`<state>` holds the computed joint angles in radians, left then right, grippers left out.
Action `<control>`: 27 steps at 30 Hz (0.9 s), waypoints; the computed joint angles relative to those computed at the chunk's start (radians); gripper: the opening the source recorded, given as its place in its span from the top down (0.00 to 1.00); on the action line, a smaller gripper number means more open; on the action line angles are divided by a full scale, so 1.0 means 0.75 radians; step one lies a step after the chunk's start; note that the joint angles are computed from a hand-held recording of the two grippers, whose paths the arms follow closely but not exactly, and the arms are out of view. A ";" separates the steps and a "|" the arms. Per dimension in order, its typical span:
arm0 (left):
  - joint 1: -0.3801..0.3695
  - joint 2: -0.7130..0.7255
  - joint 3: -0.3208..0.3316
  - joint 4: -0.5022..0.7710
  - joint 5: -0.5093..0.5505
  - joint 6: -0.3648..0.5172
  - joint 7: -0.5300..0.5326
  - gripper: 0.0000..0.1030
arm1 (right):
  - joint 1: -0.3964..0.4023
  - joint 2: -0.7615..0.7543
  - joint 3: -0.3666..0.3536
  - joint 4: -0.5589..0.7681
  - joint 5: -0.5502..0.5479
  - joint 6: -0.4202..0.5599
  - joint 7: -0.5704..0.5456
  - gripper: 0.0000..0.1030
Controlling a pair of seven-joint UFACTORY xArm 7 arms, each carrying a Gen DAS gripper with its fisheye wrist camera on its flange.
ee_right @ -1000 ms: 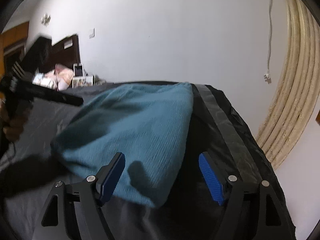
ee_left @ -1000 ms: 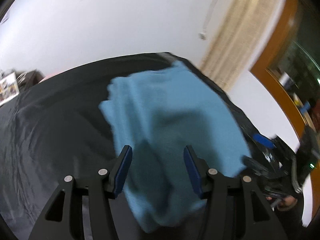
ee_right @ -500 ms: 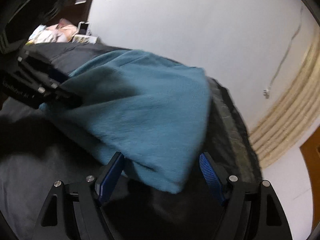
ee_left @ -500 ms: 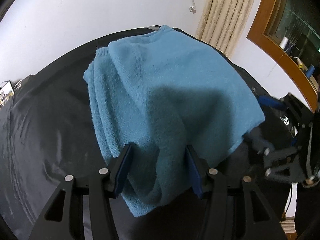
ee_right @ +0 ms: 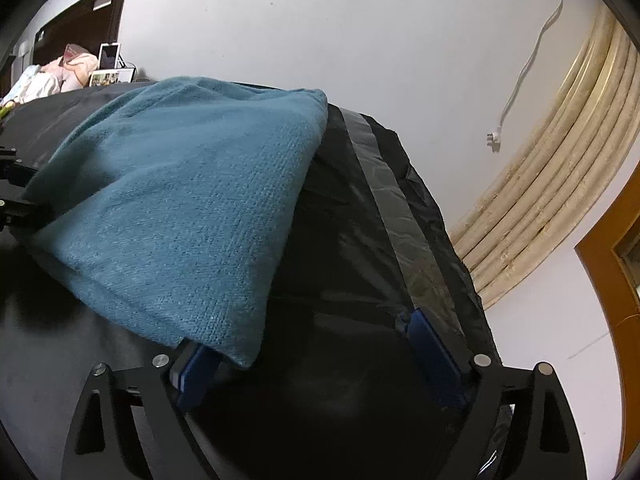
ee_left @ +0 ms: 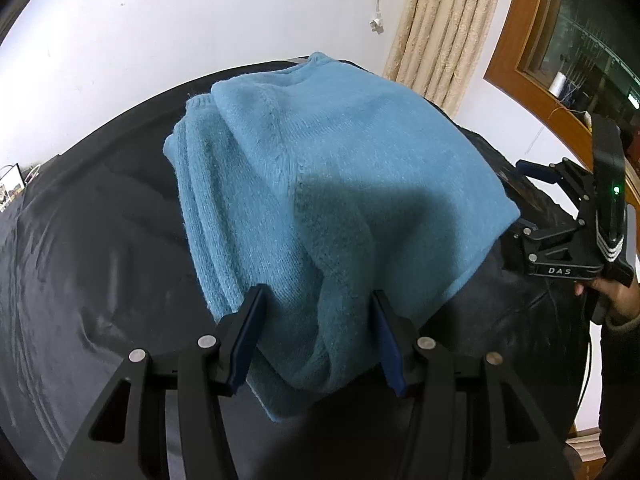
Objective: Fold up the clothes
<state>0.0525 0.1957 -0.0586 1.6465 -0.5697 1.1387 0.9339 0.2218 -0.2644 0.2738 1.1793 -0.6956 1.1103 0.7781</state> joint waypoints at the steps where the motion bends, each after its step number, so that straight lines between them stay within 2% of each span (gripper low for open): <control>1: 0.003 0.007 -0.001 0.008 -0.010 0.008 -0.002 0.45 | -0.003 0.006 0.001 0.005 -0.008 0.006 -0.001 0.07; 5: 0.016 0.036 -0.007 0.041 -0.052 0.041 -0.009 0.44 | 0.010 0.005 -0.015 0.027 0.053 0.010 -0.035 0.07; 8: 0.066 0.096 -0.004 0.153 -0.112 0.195 -0.042 0.44 | 0.043 -0.053 -0.031 0.009 0.148 -0.071 -0.121 0.07; 10: 0.100 0.150 -0.006 0.242 -0.143 0.293 -0.091 0.37 | 0.055 -0.092 -0.028 -0.003 0.198 -0.164 -0.171 0.07; 13: 0.148 0.231 -0.010 0.358 -0.167 0.375 -0.190 0.34 | 0.023 -0.079 0.025 0.039 0.157 -0.243 -0.135 0.07; 15: 0.178 0.263 -0.013 0.404 -0.172 0.394 -0.247 0.34 | -0.021 -0.011 0.054 0.103 0.063 -0.282 -0.078 0.07; 17: 0.207 0.282 -0.018 0.432 -0.182 0.382 -0.281 0.34 | -0.042 0.093 0.083 0.205 -0.048 -0.261 0.019 0.07; 21: 0.254 0.314 -0.033 0.478 -0.196 0.366 -0.312 0.33 | 0.014 0.308 0.039 0.387 -0.064 -0.282 0.079 0.07; 24: 0.277 0.348 -0.043 0.513 -0.197 0.376 -0.337 0.32 | 0.081 0.469 0.016 0.522 -0.005 -0.307 -0.032 0.07; 25: 0.280 0.375 -0.046 0.543 -0.191 0.385 -0.357 0.31 | 0.057 0.511 0.062 0.553 0.036 -0.308 -0.092 0.07; 26: 0.285 0.403 -0.051 0.581 -0.185 0.403 -0.376 0.31 | 0.087 0.580 0.068 0.606 0.093 -0.291 -0.185 0.07; 27: 0.290 0.433 -0.058 0.620 -0.177 0.422 -0.396 0.31 | 0.164 0.621 0.018 0.648 0.093 -0.236 -0.258 0.00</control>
